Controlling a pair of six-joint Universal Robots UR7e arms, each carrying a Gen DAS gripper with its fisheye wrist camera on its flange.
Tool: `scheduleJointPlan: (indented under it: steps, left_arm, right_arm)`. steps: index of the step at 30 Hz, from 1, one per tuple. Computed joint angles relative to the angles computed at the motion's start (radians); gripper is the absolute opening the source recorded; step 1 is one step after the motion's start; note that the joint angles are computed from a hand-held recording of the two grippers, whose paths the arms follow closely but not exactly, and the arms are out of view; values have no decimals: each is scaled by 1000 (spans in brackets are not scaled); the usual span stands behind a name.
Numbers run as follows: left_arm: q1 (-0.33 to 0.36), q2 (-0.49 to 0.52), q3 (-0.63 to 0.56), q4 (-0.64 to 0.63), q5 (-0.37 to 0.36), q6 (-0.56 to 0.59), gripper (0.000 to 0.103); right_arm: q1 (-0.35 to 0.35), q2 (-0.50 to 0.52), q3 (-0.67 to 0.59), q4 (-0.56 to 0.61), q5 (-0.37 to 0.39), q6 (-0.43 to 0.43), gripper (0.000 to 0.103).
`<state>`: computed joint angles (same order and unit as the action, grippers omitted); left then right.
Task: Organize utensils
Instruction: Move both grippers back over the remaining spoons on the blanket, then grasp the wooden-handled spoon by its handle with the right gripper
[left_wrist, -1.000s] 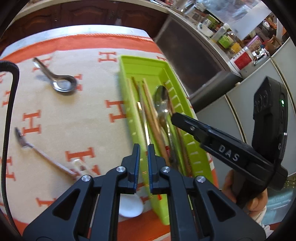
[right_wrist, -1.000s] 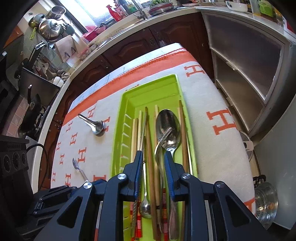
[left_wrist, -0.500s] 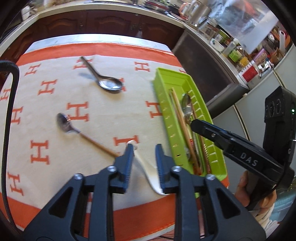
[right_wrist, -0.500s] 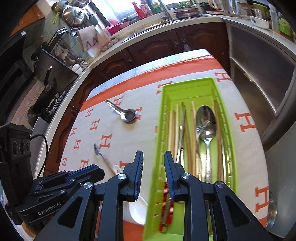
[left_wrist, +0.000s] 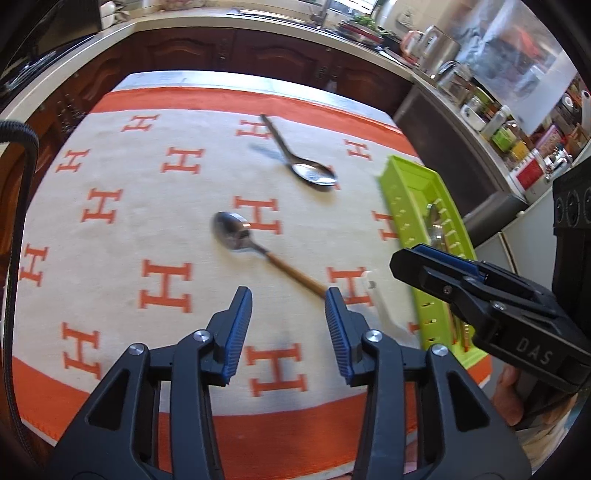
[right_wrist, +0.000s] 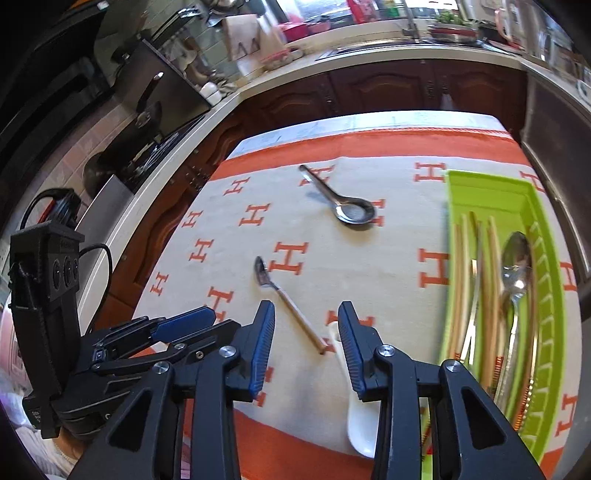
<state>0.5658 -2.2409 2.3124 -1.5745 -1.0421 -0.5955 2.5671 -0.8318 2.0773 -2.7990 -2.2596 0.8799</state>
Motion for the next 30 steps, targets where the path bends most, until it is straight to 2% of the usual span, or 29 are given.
scheduleJointPlan:
  steps: [7,18,30]
  left_arm:
    - [97,-17,-1,-14,26,38,38]
    - [300,30,8,-172,-25,173,38]
    - [414,99,-3,-312,-47,278,38]
  right_arm:
    - [-41,86,-73,-22,52,-96,36]
    - [-114,189,-155,-19,101,-188,36]
    - [-190,302,-247,-21,105,-300,36]
